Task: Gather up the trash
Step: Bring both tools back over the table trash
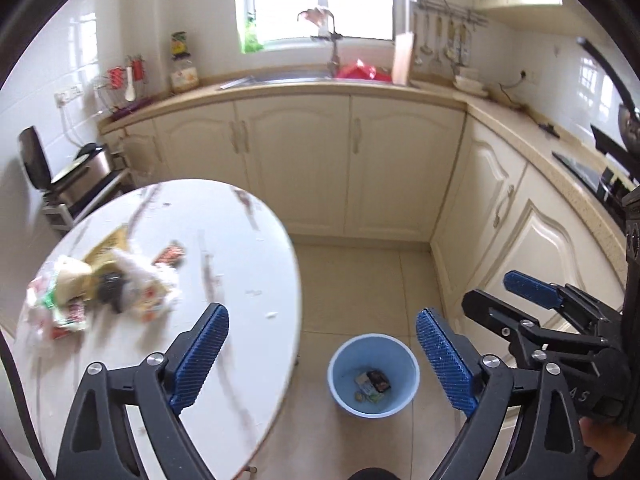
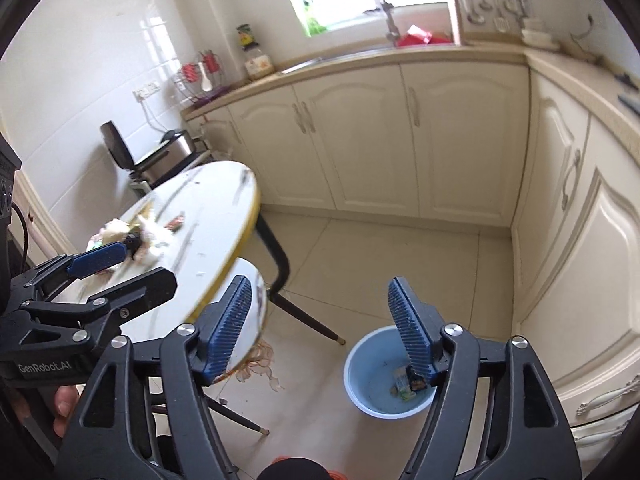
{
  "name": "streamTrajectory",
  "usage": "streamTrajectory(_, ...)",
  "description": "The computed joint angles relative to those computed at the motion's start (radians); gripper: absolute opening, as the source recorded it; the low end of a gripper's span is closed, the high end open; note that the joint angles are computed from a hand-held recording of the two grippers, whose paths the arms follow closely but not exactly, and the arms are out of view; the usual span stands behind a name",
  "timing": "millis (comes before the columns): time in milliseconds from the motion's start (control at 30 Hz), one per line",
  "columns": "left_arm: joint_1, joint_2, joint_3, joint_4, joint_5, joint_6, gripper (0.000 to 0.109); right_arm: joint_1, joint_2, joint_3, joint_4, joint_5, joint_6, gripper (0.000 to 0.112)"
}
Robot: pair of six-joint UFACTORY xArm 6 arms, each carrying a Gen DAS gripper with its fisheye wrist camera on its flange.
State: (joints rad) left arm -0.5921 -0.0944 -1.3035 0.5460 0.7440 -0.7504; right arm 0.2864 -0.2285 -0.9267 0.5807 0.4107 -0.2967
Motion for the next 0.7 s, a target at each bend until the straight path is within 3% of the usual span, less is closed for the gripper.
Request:
streamTrajectory(300,0.038,-0.341,0.27,0.124,0.131,-0.183,0.098,0.192,0.071,-0.125,-0.194,0.022,0.16,0.073)
streamTrajectory(500,0.129,-0.534,0.413,0.113,0.234,-0.198,0.098,0.303,0.242,-0.289,-0.313,0.074,0.237,0.074)
streamTrajectory(700,0.275,-0.563,0.46,0.078,0.237,-0.114,0.098,0.365,0.466,-0.524,-0.401,0.153,0.242,0.074)
